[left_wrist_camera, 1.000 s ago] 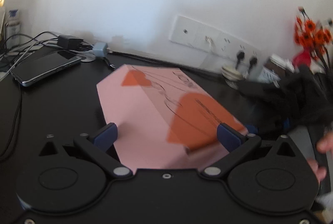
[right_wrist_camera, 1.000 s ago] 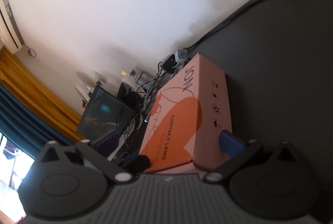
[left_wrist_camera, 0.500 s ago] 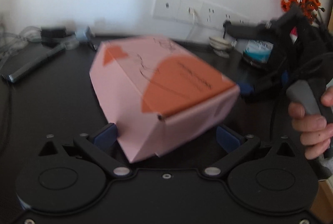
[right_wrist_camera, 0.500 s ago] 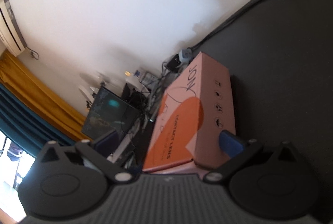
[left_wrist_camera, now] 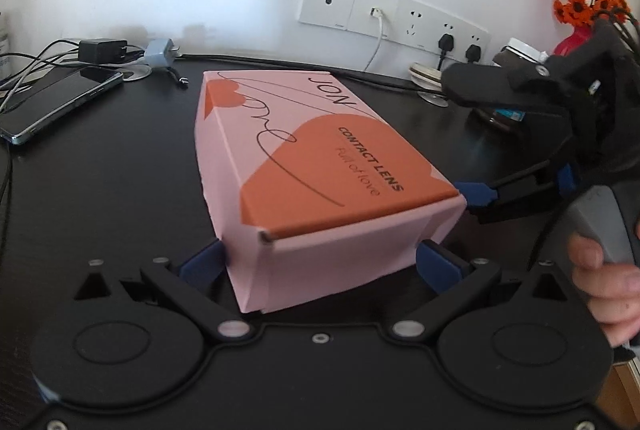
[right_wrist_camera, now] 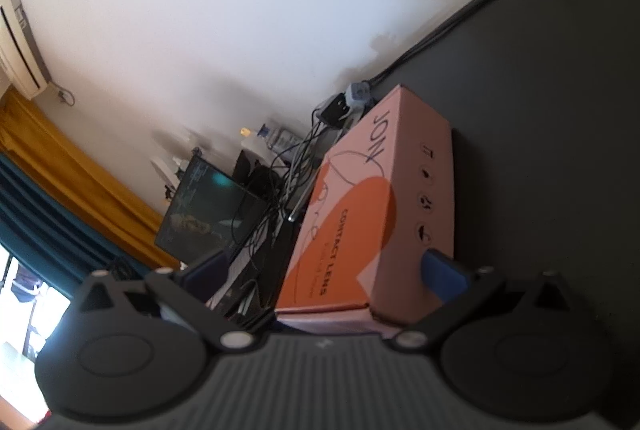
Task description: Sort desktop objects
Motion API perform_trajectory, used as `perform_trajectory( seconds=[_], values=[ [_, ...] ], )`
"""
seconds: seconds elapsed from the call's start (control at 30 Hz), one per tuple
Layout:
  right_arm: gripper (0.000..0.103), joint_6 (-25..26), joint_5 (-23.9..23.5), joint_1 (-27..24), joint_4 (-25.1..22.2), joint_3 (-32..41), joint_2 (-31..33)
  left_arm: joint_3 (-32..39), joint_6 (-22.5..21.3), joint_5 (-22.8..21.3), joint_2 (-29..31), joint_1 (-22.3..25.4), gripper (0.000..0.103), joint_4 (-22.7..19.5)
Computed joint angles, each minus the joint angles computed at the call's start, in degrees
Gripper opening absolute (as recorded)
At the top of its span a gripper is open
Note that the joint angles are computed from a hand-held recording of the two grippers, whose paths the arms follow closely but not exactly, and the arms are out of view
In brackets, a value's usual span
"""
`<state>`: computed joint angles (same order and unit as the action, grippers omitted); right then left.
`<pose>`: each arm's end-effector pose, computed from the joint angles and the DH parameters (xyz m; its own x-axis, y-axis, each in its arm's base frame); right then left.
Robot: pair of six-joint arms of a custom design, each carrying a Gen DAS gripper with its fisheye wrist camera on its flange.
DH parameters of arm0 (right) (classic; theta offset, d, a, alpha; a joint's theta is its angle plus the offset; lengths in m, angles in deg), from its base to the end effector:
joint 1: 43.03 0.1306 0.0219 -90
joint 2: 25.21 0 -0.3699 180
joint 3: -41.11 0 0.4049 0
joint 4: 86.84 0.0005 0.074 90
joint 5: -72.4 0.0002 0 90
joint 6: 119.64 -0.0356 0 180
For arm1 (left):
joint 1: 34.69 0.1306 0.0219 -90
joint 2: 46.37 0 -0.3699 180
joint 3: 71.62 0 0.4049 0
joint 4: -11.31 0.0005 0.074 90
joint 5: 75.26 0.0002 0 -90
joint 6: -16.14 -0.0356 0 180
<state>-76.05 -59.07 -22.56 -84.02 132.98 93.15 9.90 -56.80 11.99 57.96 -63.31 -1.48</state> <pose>0.6029 0.2497 0.2349 -0.8607 0.2580 -0.4389 -0.3000 0.4395 0.8467 0.5059 -0.2747 0.2681 -0.6188 0.0039 -0.7855 0.2747 0.9379 -0.2118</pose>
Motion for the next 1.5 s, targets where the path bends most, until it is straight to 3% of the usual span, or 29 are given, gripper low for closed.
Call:
perform_trajectory(
  seconds=[0.17, 0.4, 0.57, 0.7, 0.83, 1.0, 1.1, 1.23, 1.33, 1.5],
  values=[
    [0.102, -0.51, -0.71, -0.16, 0.83, -0.32, 0.07, 0.18, -0.08, 0.30, 0.10, -0.08, 0.103, -0.17],
    [0.102, 2.69, 1.79, 0.57, -1.41, -0.07, -0.31, 0.66, -0.12, -0.65, 0.37, -0.64, 0.103, -0.74],
    [0.102, 2.88, 0.49, -0.14, -2.31, 0.55, -0.04, -1.90, -0.90, 7.14, -1.37, 1.50, 0.103, 1.56],
    [0.102, 2.10, -0.20, -0.70, -2.36, 0.39, -0.20, -4.58, 0.96, 7.51, -3.06, 3.22, 0.103, 4.27],
    [0.102, 5.70, 1.54, -0.61, -4.82, 0.77, -0.80, -6.21, 4.75, 11.22, -4.36, 5.39, 0.103, 7.85],
    [0.102, 5.26, 1.96, -0.77, -6.67, 4.84, 1.05, -5.29, 2.77, 17.81, -3.68, 5.02, 0.103, 6.68],
    [0.102, 6.09, 1.07, -0.56, -9.39, 8.72, 3.14, -4.49, -0.60, 14.70, -3.08, 3.14, 0.103, 5.25],
    [0.102, 10.34, 2.32, -0.23, -14.76, 13.02, 4.98, -3.07, -0.81, 16.80, -2.08, 3.12, 0.103, 3.97],
    [0.102, 13.88, 3.44, 0.01, -18.58, 15.85, 6.13, -2.48, -1.96, 15.86, -1.95, 2.35, 0.103, 3.22],
    [0.102, 20.43, 5.50, 0.52, -20.44, 15.56, 5.42, -1.42, -2.35, 13.00, -0.90, 0.69, 0.103, 2.89]
  ],
)
